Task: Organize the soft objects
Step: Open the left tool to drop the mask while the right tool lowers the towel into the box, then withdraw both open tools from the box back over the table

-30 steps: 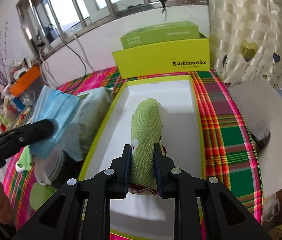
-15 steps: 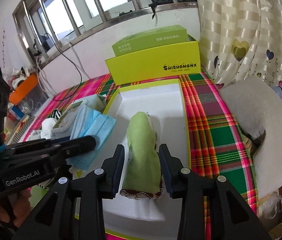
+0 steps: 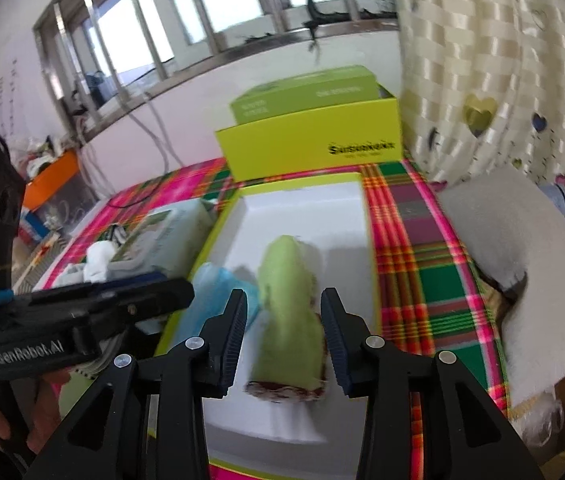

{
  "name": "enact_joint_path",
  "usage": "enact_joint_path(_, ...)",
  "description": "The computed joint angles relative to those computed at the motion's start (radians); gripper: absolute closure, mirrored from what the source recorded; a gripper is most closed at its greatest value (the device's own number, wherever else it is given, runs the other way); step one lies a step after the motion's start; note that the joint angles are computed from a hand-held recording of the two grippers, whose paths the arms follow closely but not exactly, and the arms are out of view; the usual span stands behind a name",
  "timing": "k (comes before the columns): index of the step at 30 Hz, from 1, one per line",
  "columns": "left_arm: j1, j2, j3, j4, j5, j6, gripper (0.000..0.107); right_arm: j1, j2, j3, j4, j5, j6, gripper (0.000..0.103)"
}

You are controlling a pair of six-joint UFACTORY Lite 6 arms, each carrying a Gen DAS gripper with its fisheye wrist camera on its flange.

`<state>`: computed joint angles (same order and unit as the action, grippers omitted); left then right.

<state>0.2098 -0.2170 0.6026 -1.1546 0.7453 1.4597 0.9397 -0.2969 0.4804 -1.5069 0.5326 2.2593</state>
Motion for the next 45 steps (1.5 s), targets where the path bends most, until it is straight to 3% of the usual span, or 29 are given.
enact_joint_path(18, 0.382, -0.054, 0.034, 0.079, 0.270, 0.098, 0.064, 0.163, 0.373, 0.245, 0.099, -0.057, -0.167, 0.066)
enact_joint_path(34, 0.588, -0.032, 0.037, 0.114, 0.395, 0.212, 0.064, 0.264, 0.302, 0.190, 0.169, -0.035, -0.202, 0.066)
enact_joint_path(45, 0.772, -0.004, 0.039, 0.133, 0.444, 0.350, 0.064, 0.352, 0.143, 0.145, 0.196, 0.155, -0.102, 0.056)
